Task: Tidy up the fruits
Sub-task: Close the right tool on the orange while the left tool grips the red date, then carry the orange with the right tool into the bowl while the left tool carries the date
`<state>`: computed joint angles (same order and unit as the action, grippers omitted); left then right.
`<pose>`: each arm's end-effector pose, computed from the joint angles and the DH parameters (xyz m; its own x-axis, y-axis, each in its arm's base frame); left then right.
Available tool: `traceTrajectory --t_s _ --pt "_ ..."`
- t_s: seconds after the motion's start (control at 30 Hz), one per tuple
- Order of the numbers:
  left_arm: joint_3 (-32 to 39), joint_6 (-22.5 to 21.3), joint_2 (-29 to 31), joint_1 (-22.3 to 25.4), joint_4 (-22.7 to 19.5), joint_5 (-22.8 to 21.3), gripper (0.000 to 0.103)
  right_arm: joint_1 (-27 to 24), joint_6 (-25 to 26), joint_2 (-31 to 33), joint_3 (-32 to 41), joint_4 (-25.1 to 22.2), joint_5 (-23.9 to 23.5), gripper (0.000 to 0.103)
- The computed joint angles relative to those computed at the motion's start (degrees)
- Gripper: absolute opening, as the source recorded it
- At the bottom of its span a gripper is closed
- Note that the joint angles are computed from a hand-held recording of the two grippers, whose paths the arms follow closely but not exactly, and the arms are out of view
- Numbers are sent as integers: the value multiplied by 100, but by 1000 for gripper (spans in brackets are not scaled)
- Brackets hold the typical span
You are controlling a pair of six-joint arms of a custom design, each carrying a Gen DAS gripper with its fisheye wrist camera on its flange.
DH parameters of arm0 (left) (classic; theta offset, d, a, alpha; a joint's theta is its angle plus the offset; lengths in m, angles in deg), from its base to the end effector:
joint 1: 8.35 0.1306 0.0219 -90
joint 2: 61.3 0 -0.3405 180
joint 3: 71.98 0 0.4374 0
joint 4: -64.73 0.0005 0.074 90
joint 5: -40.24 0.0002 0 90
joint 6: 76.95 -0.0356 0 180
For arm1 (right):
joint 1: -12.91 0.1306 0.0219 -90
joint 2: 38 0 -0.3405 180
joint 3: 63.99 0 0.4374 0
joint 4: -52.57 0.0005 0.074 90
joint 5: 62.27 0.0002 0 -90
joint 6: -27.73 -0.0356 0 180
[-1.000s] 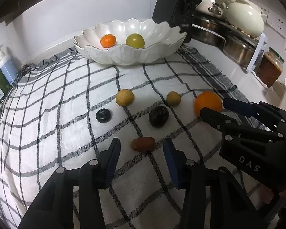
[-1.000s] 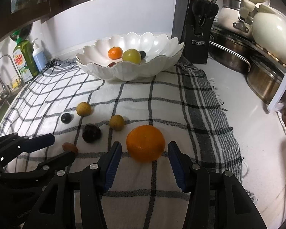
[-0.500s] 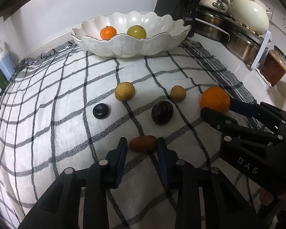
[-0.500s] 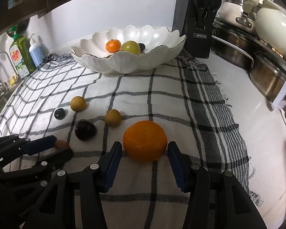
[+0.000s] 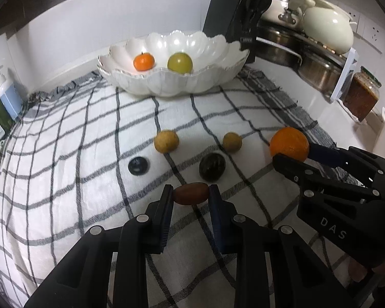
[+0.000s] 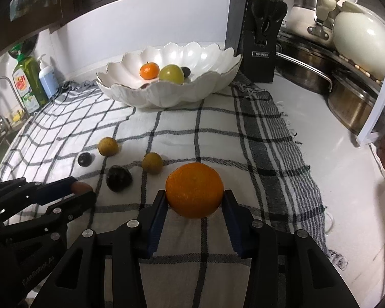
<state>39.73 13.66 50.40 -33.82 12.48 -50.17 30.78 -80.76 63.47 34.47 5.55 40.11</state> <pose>0.5887 -0.2807 0.3603 -0.7182 0.3303 -0.6124 0.4184 0.9082 -0.0009 0.5699 0.1752 0.3578 -0.7452 0.0852 -0.6613 0.0714 0.9963 0.0479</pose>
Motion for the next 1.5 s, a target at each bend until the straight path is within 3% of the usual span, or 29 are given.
traceTrajectory --t_s 0.47,0.7,1.0,1.5 --pt "-27 -95 -243 116 493 184 27 151 33 -183 149 124 391 44" --pt "128 -193 -237 214 720 326 27 202 -56 -233 203 402 642 42" --pt "216 -212 -235 243 918 278 27 160 -142 -281 169 777 543 39" --pt "1433 -286 409 453 851 619 27 82 194 258 1127 963 563 39"
